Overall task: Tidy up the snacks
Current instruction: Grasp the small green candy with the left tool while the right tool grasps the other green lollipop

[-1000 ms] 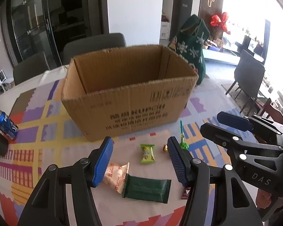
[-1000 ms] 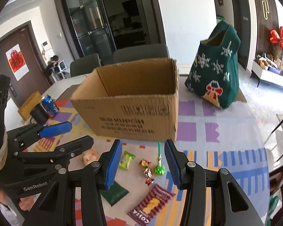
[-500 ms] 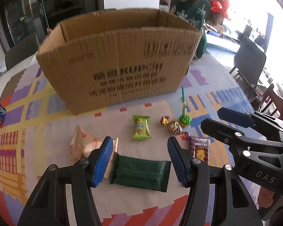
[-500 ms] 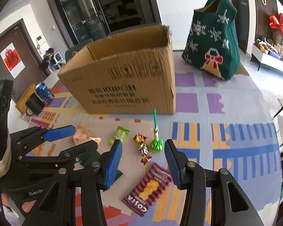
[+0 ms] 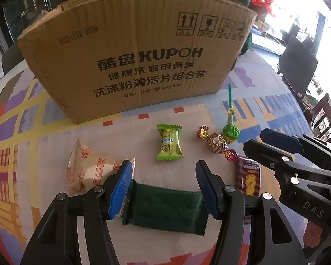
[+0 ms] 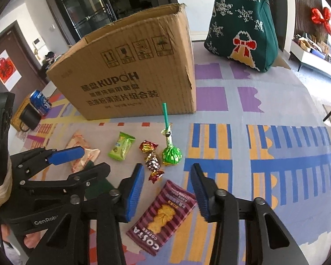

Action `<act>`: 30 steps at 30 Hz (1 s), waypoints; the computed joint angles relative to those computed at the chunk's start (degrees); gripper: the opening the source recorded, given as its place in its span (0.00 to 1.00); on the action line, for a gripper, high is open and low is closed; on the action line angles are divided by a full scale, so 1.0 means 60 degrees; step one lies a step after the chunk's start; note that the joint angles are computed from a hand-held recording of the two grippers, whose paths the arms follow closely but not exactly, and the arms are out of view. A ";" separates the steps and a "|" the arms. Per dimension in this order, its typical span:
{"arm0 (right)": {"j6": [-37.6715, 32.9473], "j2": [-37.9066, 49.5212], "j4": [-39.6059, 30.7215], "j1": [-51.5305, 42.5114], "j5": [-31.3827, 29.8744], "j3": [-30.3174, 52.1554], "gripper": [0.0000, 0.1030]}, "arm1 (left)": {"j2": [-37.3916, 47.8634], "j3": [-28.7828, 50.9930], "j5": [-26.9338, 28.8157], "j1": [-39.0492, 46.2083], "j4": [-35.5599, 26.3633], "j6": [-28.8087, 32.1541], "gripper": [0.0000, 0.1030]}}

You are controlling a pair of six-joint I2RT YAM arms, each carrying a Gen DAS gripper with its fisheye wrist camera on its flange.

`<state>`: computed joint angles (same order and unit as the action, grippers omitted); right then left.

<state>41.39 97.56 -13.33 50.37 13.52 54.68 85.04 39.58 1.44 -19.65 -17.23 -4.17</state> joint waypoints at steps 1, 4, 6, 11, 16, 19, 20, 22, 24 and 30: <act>-0.0019 0.0070 0.0059 -0.0044 -0.0048 0.0007 0.40 | 0.0118 0.0054 -0.0012 0.0004 0.0051 0.0000 0.56; -0.0063 0.0227 0.0183 -0.0154 -0.0164 0.0038 0.36 | 0.0387 0.0225 0.0008 0.0022 0.0108 0.0041 0.54; -0.0097 0.0338 0.0238 -0.0231 -0.0249 0.0083 0.35 | 0.0562 0.0338 0.0031 0.0072 0.0146 0.0079 0.51; -0.0171 0.0607 0.0386 -0.0398 -0.0412 0.0202 0.32 | 0.1120 0.0655 0.0075 0.0092 0.0302 0.0013 0.46; -0.0252 0.0865 0.0503 -0.0537 -0.0548 0.0320 0.32 | 0.1505 0.0866 0.0117 0.0192 0.0386 0.0008 0.43; -0.0306 0.1004 0.0574 -0.0597 -0.0608 0.0391 0.32 | 0.1758 0.1013 0.0134 0.0210 0.0412 -0.0010 0.43; -0.0319 0.1057 0.0590 -0.0614 -0.0636 0.0425 0.31 | 0.1867 0.1088 0.0118 0.0169 0.0429 -0.0059 0.42; -0.0370 0.1137 0.0611 -0.0643 -0.0692 0.0464 0.29 | 0.1988 0.1176 0.0141 0.0186 0.0418 -0.0072 0.42; -0.0409 0.1242 0.0626 -0.0671 -0.0739 0.0535 0.29 | 0.2105 0.1255 0.0115 0.0166 0.0458 -0.0080 0.41; -0.0430 0.1411 0.0650 -0.0754 -0.0856 0.0637 0.29 | 0.2361 0.1445 0.0062 0.0102 0.0531 -0.0103 0.35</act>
